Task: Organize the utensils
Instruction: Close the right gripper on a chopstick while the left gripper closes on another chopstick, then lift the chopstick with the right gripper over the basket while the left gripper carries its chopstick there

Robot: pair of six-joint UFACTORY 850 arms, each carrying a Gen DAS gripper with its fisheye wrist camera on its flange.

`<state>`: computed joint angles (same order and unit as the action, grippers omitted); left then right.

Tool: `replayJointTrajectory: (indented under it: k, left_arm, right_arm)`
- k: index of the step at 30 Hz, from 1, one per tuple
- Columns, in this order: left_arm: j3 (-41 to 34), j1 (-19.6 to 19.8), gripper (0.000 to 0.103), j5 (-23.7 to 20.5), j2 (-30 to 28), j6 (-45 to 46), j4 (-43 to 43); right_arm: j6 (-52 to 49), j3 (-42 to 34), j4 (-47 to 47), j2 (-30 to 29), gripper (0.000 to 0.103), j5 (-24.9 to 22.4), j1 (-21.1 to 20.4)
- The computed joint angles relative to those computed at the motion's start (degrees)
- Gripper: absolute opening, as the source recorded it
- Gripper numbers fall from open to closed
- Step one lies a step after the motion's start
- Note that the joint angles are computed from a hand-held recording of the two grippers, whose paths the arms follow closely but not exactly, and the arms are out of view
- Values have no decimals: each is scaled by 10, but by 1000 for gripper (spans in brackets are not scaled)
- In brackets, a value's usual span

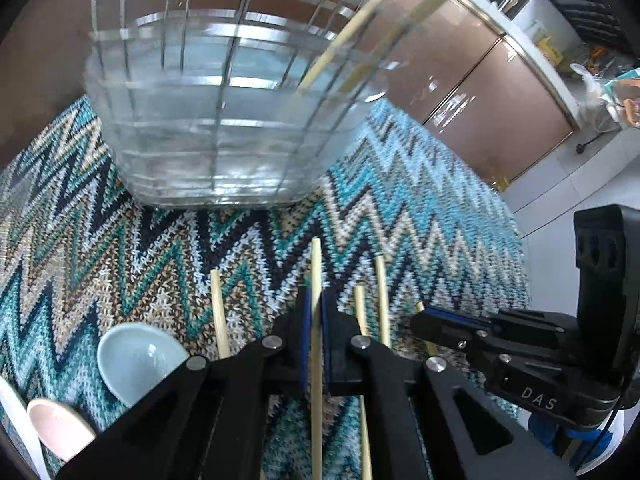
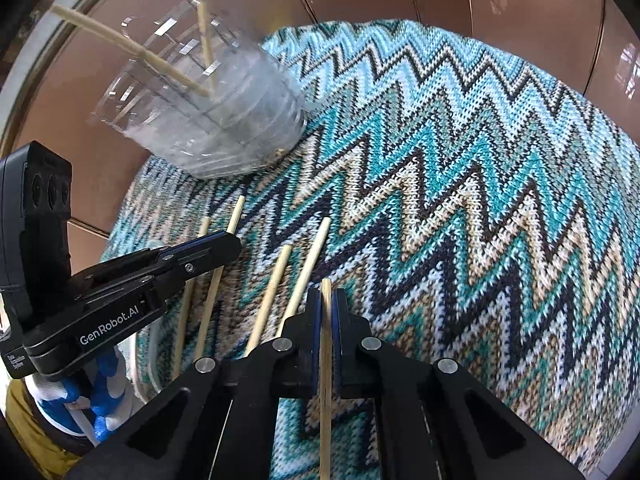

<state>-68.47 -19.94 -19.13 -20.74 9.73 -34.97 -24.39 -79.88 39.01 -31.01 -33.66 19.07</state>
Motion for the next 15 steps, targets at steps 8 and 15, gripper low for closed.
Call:
replayJointTrajectory:
  k: [8, 15]
  left_arm:
    - [58, -25, 5, 48, 93, -51, 55]
    - [97, -53, 5, 70, 179, -254, 262]
  right_arm:
    - [-35, 67, 28, 92, 5, 41, 4]
    - [-29, 142, 24, 199, 5, 79, 17]
